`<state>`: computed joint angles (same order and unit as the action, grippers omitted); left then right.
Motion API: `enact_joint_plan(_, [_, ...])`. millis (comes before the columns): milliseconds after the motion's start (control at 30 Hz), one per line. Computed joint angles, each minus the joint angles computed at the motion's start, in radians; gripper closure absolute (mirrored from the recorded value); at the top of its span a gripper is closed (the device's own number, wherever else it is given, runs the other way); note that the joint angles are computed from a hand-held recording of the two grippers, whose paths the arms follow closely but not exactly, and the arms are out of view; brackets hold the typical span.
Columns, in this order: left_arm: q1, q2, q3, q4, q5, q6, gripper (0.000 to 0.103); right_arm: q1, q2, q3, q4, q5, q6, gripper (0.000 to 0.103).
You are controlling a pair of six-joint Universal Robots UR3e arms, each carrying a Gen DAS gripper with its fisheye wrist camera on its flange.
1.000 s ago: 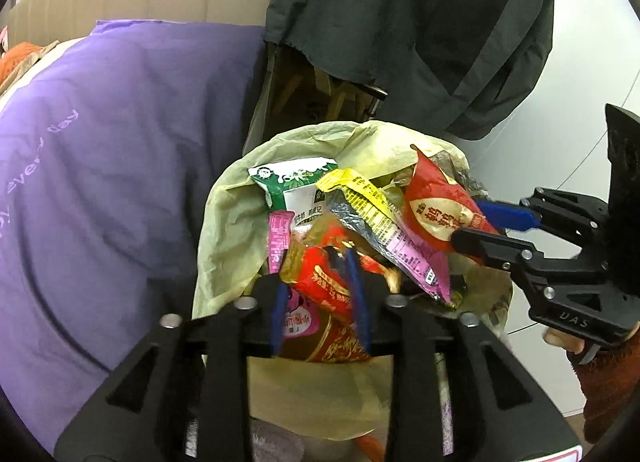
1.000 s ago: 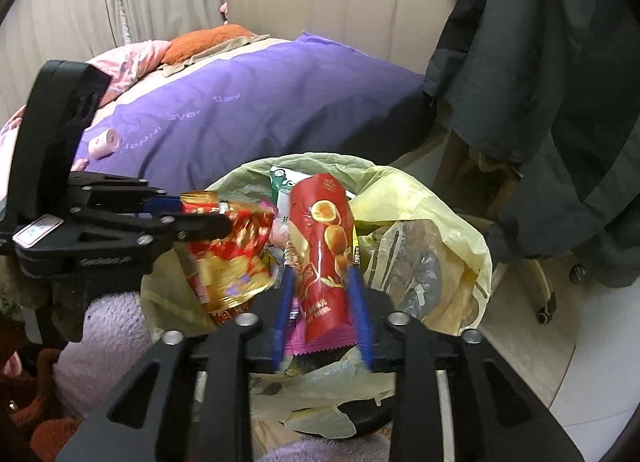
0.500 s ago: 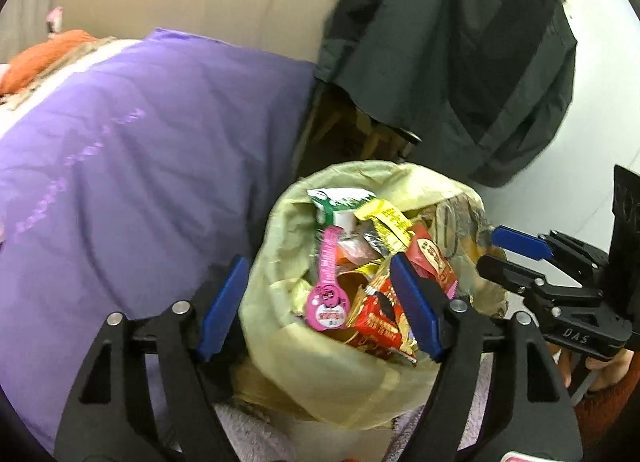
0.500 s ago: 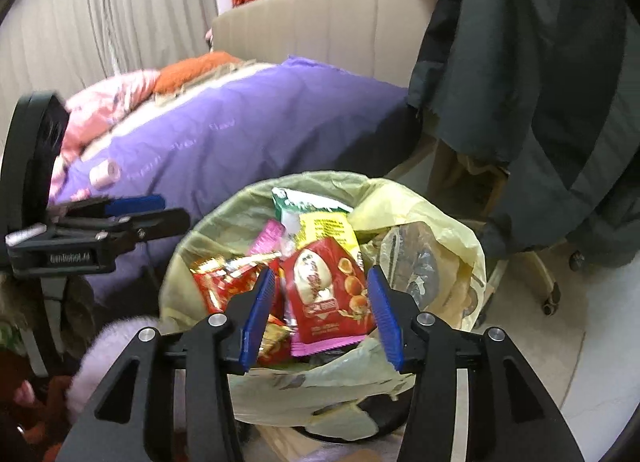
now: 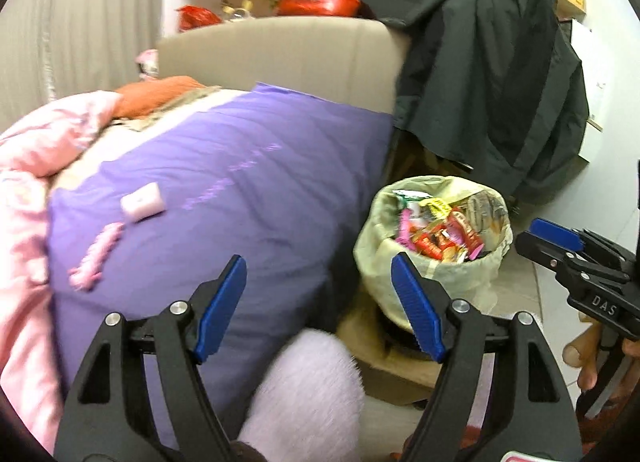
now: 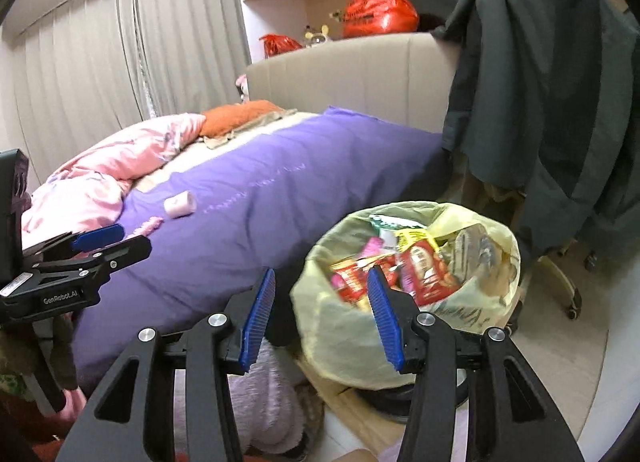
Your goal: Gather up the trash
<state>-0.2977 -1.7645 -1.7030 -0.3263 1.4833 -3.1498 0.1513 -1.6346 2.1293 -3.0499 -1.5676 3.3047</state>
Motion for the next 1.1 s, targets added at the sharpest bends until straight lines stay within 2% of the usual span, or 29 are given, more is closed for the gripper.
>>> enact_joint_plan(133, [0.004,0.131,-0.143,0.044,0.049,-0.009,0.032,0.114,-0.002,0.007,-0.01,-0.085,0.064,0.057])
enact_joint_plan(267, [-0.022,0.229,-0.262,0.107,0.145,-0.017,0.032,0.268,0.037,-0.038,-0.004,-0.246,0.093,0.057])
enact_joint_plan(400, [-0.016,0.304,-0.351,0.137,0.185,-0.033,0.032,0.383,0.073,-0.07,-0.009,-0.356,0.13,0.057])
enact_joint_plan(467, [0.005,0.353,-0.398,0.139,0.17,-0.03,0.032,0.425,0.097,-0.087,-0.004,-0.409,0.138,0.057])
enact_joint_plan(533, [0.031,0.393,-0.427,0.133,0.147,-0.03,0.032,0.442,0.109,-0.099,0.004,-0.421,0.142,0.057])
enact_joint_plan(867, [0.077,0.493,-0.473,0.117,0.149,-0.034,0.032,0.484,0.143,-0.141,-0.03,-0.437,0.128,0.057])
enact_joint_plan(1100, [0.053,0.498,-0.474,0.122,0.186,-0.033,0.032,0.496,0.15,-0.156,-0.038,-0.433,0.122,0.057])
